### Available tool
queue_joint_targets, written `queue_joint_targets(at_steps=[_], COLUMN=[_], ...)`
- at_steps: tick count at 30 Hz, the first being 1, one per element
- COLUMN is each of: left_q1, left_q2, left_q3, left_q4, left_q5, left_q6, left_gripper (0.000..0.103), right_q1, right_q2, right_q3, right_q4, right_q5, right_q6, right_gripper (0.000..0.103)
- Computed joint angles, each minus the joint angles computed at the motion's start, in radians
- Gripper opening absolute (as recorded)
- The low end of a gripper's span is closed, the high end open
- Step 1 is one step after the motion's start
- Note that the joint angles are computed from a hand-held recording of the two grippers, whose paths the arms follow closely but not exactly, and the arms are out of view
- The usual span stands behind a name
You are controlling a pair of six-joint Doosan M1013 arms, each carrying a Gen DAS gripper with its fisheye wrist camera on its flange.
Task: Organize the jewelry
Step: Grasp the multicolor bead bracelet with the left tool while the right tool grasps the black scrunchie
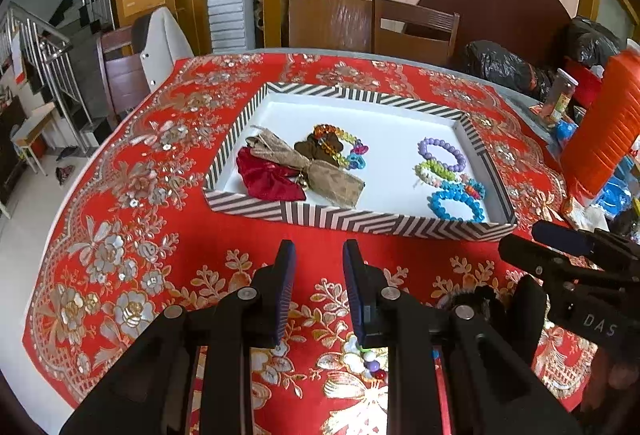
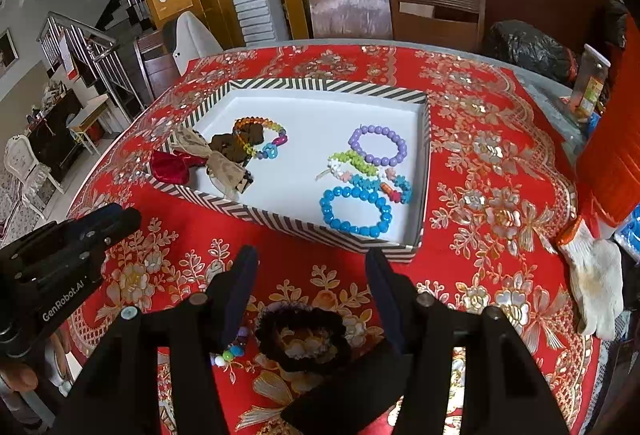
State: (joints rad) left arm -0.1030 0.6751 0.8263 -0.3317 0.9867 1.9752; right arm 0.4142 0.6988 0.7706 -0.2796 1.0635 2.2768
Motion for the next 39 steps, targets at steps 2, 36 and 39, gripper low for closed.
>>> queue_joint_targets(at_steps=[2,36,39], left_q1=[0.007,-0.004,-0.001], left_q2=[0.011,0.077,0.083], left_q3=[-0.022,-0.057,-0.067], left_q4=[-0.026,-0.04,-0.06], left_q5=[0.041,0.297,0.307], left_q6=[0.005,0.101,0.104], left_gripper=[0.027,0.034,0.031], right_q1=[-0.003,-0.056,-0.053], right_q2=[-0.004,0.049,0.045], right_q3=[0.006,-0.019,-0.015], right_q4=[0.012,0.283,0.277], right_q5=[-0.002,0.137,0.128], right_q6=[-0.018,-0.324,-0.328], right_gripper=[0.058,0.012,0.006])
